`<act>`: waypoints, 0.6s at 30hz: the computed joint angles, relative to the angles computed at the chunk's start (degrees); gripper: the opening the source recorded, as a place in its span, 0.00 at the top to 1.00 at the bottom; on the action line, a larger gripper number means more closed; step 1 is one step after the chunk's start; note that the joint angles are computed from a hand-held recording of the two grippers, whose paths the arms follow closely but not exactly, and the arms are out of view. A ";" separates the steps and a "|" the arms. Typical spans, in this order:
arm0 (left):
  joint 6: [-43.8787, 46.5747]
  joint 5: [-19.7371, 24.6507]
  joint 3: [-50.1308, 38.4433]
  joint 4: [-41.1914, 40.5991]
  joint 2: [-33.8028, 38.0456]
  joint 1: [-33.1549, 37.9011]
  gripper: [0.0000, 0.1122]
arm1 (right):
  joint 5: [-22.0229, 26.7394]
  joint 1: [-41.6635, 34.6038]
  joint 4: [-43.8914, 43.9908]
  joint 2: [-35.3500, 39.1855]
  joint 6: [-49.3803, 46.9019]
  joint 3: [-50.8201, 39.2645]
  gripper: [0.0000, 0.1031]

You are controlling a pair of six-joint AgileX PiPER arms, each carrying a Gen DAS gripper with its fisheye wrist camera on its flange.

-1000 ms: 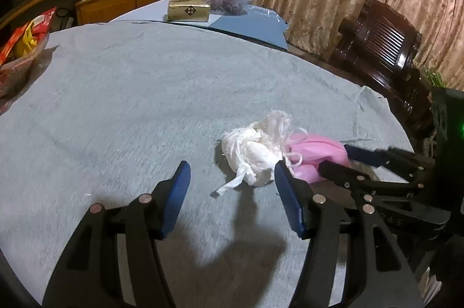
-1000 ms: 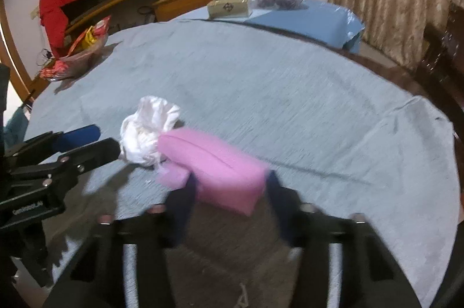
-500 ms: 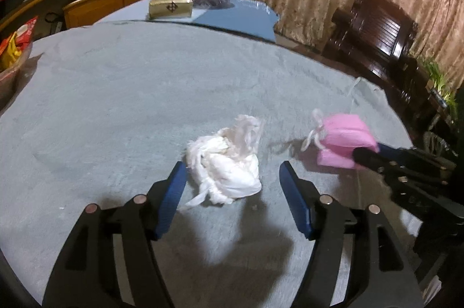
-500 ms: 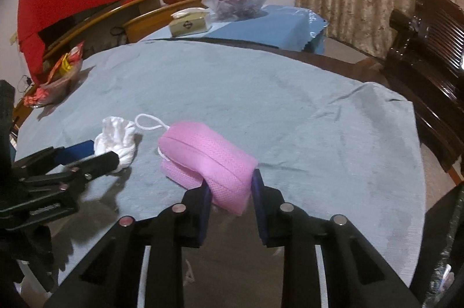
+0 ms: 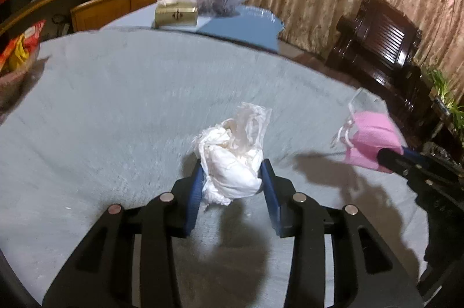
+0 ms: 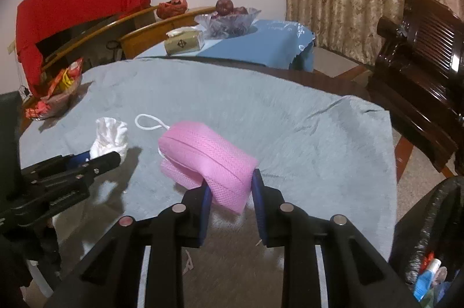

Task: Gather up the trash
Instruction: 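Grasp the pink mask with the right gripper while the left gripper holds the tissue, then carry the tissue and pink mask over the bin with both grippers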

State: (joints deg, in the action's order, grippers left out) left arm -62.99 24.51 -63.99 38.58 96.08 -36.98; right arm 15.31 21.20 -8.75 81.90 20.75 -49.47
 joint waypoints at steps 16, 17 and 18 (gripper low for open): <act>-3.21 16.05 -9.10 1.92 -6.44 -13.96 0.66 | 9.03 -1.25 1.58 -15.69 -0.53 1.04 0.74; -3.92 16.85 -9.26 2.59 -6.68 -14.97 0.66 | 10.18 -1.52 1.59 -17.20 -0.64 1.02 0.74; -4.34 18.08 -9.99 3.14 -6.80 -16.31 0.66 | 10.80 -1.84 1.91 -18.31 -1.05 1.19 0.74</act>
State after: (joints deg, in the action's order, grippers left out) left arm -67.32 42.59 -73.98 41.72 89.28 -53.29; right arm 26.10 19.36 -6.83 63.59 19.70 -48.28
